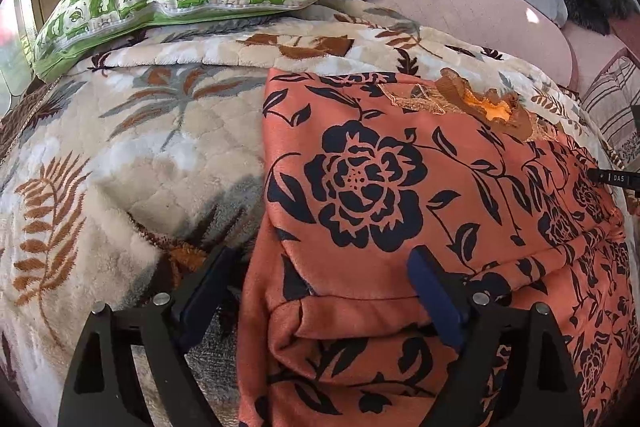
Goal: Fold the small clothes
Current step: 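Move both tools down to the shirt hem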
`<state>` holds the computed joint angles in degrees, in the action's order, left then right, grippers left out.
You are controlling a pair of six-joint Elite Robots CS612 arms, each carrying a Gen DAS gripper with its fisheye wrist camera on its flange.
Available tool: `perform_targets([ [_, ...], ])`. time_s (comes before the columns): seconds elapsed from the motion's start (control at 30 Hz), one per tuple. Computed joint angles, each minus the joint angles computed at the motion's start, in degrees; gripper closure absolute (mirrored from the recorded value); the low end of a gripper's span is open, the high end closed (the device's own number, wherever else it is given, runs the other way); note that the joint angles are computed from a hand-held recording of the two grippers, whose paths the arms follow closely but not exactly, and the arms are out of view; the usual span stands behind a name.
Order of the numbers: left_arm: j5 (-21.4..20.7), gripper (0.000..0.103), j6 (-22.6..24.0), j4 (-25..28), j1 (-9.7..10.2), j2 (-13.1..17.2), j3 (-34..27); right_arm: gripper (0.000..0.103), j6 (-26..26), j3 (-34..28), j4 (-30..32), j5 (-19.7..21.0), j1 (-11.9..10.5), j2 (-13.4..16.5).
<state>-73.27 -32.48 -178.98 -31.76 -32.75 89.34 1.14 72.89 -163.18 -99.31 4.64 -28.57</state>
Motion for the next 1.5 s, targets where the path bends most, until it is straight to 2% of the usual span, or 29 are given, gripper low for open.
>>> perform_targets([
  [0.07, -0.4, 0.013, -0.1, -0.4, 0.13, 0.0, 0.1, 0.088, 3.7, 0.1, 0.6, 2.2, -0.8, 0.1],
  [0.13, -0.4, 0.013, -0.2, -0.3, 0.14, 0.0, 0.1, 0.074, 3.5, 1.5, -1.6, 0.4, -0.3, -1.0],
  [0.17, -0.1, 0.013, -0.1, -0.1, 0.05, 0.0, 0.0, 0.05, 3.5, 2.9, -3.7, 0.6, -0.2, -1.9],
  [0.2, 0.1, 0.013, 0.0, 0.0, 0.02, 0.0, 0.0, 0.033, 4.6, 4.5, -7.7, 1.0, -0.1, -2.7],
  [0.23, 0.0, 0.013, 0.0, -0.1, 0.04, 0.0, 0.1, 0.032, 5.5, 5.9, -11.8, 1.2, 0.0, -3.5],
  [0.27, -0.2, 0.013, -0.1, -0.2, 0.09, 0.0, 0.1, 0.031, 6.2, 7.3, -14.0, 3.2, -0.1, -4.4],
  [0.3, -0.3, 0.013, -0.1, -0.2, 0.12, 0.0, 0.1, 0.031, 7.5, 8.4, -16.1, 7.5, -0.6, -5.0],
  [0.37, -0.1, 0.012, -0.1, 0.2, 0.05, 0.0, 0.0, 0.026, 9.9, 9.9, -15.8, 19.5, -2.0, -5.8],
  [0.43, 0.0, 0.012, -0.1, 0.5, 0.02, 0.0, -0.1, 0.026, 12.5, 10.0, -10.4, 27.6, -3.3, -5.2],
  [0.47, -0.2, 0.011, 0.0, 0.5, 0.07, 0.0, -0.2, 0.026, 13.1, 9.4, -6.2, 28.5, -3.7, -4.3],
  [0.5, -0.4, 0.011, 0.0, 0.5, 0.1, 0.0, -0.2, 0.033, 15.4, 9.3, -4.4, 28.1, -4.1, -3.4],
  [0.53, -0.5, 0.011, -0.1, -0.1, 0.16, 0.0, 0.0, 0.039, 16.6, 10.0, -5.1, 28.1, -4.3, -3.8],
  [0.6, -0.9, 0.011, -0.1, -0.6, 0.24, 0.0, 0.1, 0.039, 18.2, 13.3, -11.9, 28.4, -4.1, -5.8],
  [0.67, -0.9, 0.009, 0.1, -1.1, 0.23, 0.2, 0.1, 0.033, 16.8, 17.5, -17.8, 29.4, -3.8, -8.4],
  [0.8, -3.6, 0.008, -0.1, -5.7, 0.78, 0.2, 1.5, 0.032, 13.1, 29.3, -27.1, 29.0, -3.6, -13.8],
  [0.87, -4.7, 0.008, -2.1, -6.8, 0.8, -1.3, 3.5, 0.032, 12.1, 35.0, -30.3, 28.9, -4.2, -15.9],
  [0.93, -3.4, 0.009, -5.6, -9.1, -0.17, -4.2, 7.7, 0.032, 12.4, 40.4, -35.2, 29.1, -5.2, -17.2],
  [1.0, -3.0, 0.008, -6.1, -13.4, -1.58, -7.5, 13.0, 0.032, 12.6, 45.1, -40.6, 29.6, -6.6, -18.1],
  [1.1, 1.1, 0.008, -7.3, -19.5, -4.87, -11.9, 21.5, 0.032, 14.1, 51.0, -48.6, 30.3, -9.1, -18.8],
  [1.17, 3.9, 0.008, -9.4, -21.1, -7.18, -14.3, 26.6, 0.032, 15.9, 53.3, -52.9, 32.0, -10.9, -18.6],
  [1.23, 5.0, 0.008, -12.9, -22.0, -8.88, -15.8, 30.5, 0.032, 16.8, 54.5, -56.9, 34.0, -12.3, -18.1],
  [1.37, 2.7, 0.008, -18.2, -21.6, -10.36, -16.1, 34.2, 0.032, 17.0, 55.3, -60.7, 37.5, -13.2, -17.3],
  [1.5, 1.0, 0.008, -19.6, -18.4, -10.72, -15.3, 34.1, 0.032, 17.3, 55.2, -62.8, 39.1, -12.6, -16.7],
])
